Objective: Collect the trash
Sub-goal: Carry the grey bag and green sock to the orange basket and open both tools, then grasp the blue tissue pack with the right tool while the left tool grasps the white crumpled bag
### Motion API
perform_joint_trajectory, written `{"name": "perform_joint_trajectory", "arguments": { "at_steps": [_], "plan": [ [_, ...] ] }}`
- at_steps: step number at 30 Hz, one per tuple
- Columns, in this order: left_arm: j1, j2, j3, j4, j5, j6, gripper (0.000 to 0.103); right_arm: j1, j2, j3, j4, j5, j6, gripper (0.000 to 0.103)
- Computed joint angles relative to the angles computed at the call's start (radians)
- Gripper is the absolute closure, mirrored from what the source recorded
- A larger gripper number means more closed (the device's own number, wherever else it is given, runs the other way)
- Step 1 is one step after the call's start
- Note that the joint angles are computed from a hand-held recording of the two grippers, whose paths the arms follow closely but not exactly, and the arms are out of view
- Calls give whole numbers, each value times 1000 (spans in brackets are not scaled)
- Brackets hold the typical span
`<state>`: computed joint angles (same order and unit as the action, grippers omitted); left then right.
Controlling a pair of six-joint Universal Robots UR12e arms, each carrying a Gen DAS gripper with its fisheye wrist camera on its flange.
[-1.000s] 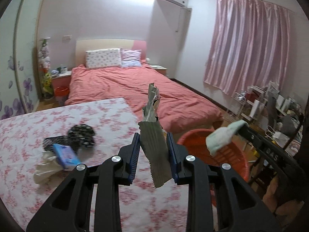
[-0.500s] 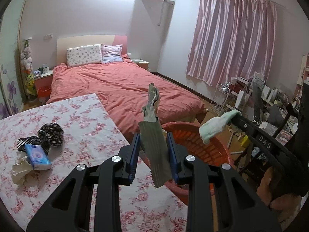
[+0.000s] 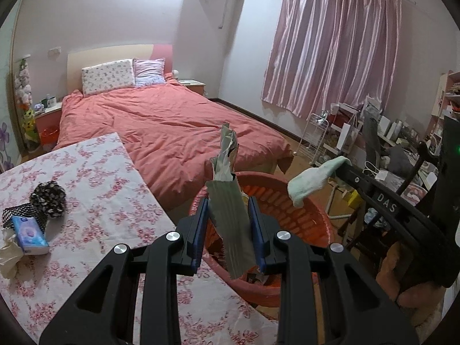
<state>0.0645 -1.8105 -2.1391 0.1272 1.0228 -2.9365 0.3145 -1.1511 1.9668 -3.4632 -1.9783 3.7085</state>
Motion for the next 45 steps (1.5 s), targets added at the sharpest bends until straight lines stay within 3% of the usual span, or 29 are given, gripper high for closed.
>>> {"name": "perform_joint_trajectory", "arguments": {
  "at_steps": [14, 22, 27, 38, 45],
  "plan": [
    [-45, -19, 23, -46, 10, 25, 74, -36, 7, 12, 20, 33, 41, 95],
    [-64, -33, 38, -84, 53, 25, 60, -70, 12, 13, 50, 132, 70, 87],
    [-61, -32, 38, -107, 81, 20, 58, -69, 15, 16, 64, 128, 76, 75],
    [-11, -5, 2, -78, 159, -14, 45, -37, 15, -7, 97, 113, 32, 69],
    [69, 22, -32, -53, 200, -38, 40, 14, 42, -67, 131, 166, -47, 63]
  ]
}}
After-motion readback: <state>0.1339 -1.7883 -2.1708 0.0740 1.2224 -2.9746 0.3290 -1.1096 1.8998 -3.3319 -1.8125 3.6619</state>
